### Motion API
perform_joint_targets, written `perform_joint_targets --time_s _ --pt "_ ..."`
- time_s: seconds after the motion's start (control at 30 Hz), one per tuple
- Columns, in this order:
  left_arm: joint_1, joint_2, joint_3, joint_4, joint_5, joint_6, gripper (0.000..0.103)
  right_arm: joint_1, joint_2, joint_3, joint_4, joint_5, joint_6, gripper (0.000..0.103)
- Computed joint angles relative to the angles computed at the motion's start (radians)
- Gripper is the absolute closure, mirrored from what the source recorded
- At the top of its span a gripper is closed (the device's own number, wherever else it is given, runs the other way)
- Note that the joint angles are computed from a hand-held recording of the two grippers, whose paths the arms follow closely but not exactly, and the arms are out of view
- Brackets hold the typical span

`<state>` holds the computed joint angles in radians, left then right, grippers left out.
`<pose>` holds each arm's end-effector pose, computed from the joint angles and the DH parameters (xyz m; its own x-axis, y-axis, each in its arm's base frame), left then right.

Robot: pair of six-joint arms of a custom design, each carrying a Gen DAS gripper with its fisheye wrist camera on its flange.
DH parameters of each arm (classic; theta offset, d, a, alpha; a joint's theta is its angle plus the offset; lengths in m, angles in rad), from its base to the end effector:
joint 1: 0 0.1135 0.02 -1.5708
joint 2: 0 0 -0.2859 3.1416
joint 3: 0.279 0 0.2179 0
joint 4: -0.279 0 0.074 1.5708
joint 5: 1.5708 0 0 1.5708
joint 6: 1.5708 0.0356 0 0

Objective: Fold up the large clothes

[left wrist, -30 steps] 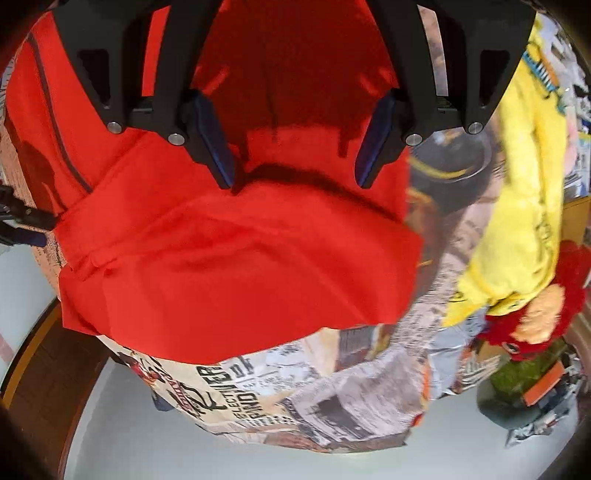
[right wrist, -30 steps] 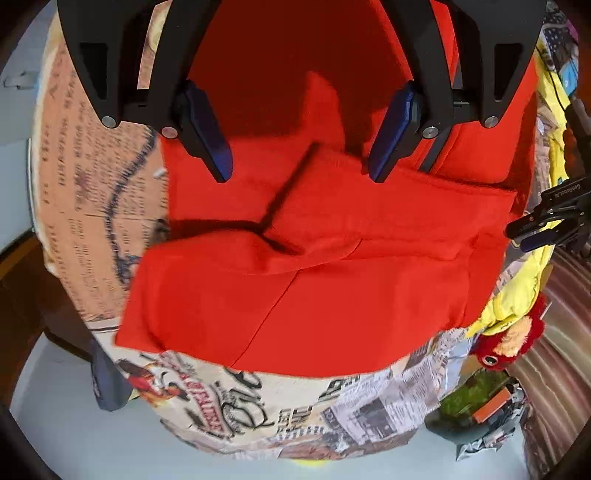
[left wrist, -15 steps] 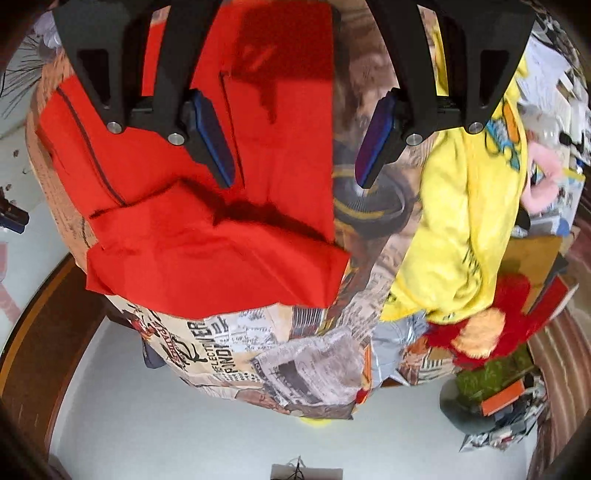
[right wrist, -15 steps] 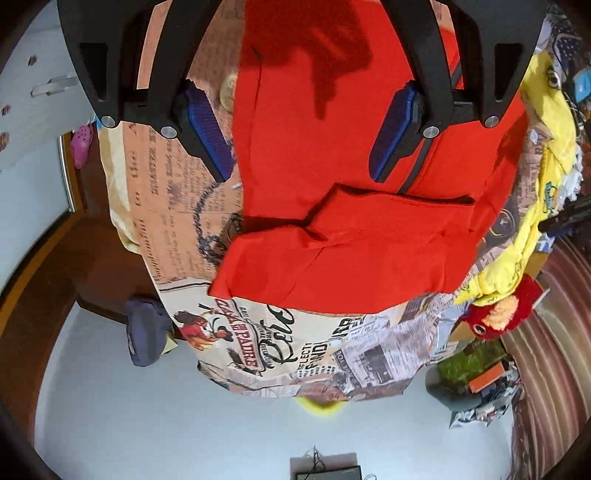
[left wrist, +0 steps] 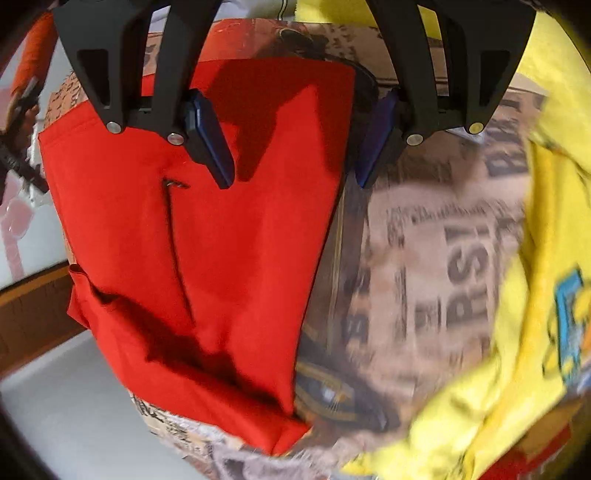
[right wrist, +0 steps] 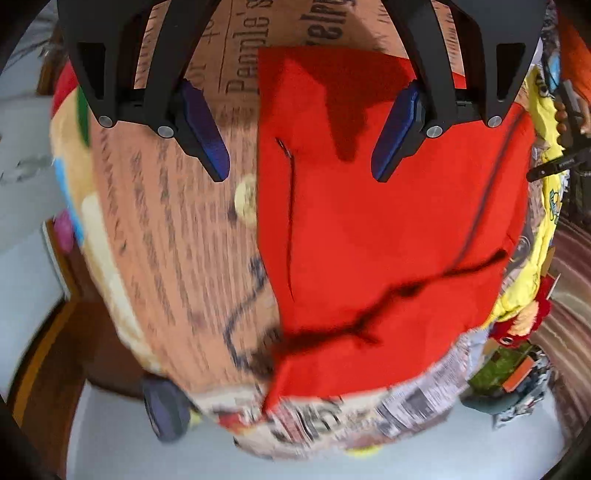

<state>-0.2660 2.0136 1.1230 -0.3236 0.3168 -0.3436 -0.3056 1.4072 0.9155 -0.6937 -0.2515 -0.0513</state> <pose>0.3430 -0.1050 0.1457 -0.9708 -0.0673 -0.2303 0.0294 0.9193 -0.3925 0.2193 -0.0599 0.2491 -0.8929 0.2296 -0.3873 0.1566 0.9649 0.2110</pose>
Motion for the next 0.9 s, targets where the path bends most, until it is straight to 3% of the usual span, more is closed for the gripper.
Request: perform_joint_targets --time_s 0.2,0.3,0.4,0.47,0.57,0.63,0.67,0.9 --pt "-0.011 0.012 -0.088 0.143 0.149 -0.086 0.040 -0.097 0.074 -0.043 0.023 -0.155 0.018 0.027" --pt "-0.037 -0.007 -0.105 0.174 0.141 -0.099 0.052 -0.108 0.090 -0.049 0.053 -0.199 0.026 0.025" --pt "-0.065 -0.018 -0.095 0.168 0.114 -0.098 0.073 -0.081 0.093 -0.061 0.097 -0.199 0.037 0.027" --pt "-0.085 -0.007 -0.049 0.138 0.079 -0.097 0.082 -0.056 0.096 -0.068 0.130 -0.212 0.057 0.034" --pt "-0.117 -0.013 -0.001 0.100 0.025 -0.088 0.098 -0.036 0.112 -0.066 0.160 -0.228 0.071 0.055" --pt "-0.119 -0.030 0.014 0.107 0.041 -0.085 0.099 -0.022 0.120 -0.050 0.155 -0.227 0.078 0.080" --pt "-0.125 -0.039 0.023 0.108 0.037 -0.089 0.099 -0.029 0.123 -0.042 0.141 -0.240 0.069 0.084" --pt "-0.140 -0.084 0.155 0.074 0.025 -0.077 0.099 -0.020 0.074 0.016 0.127 -0.260 0.084 0.089"
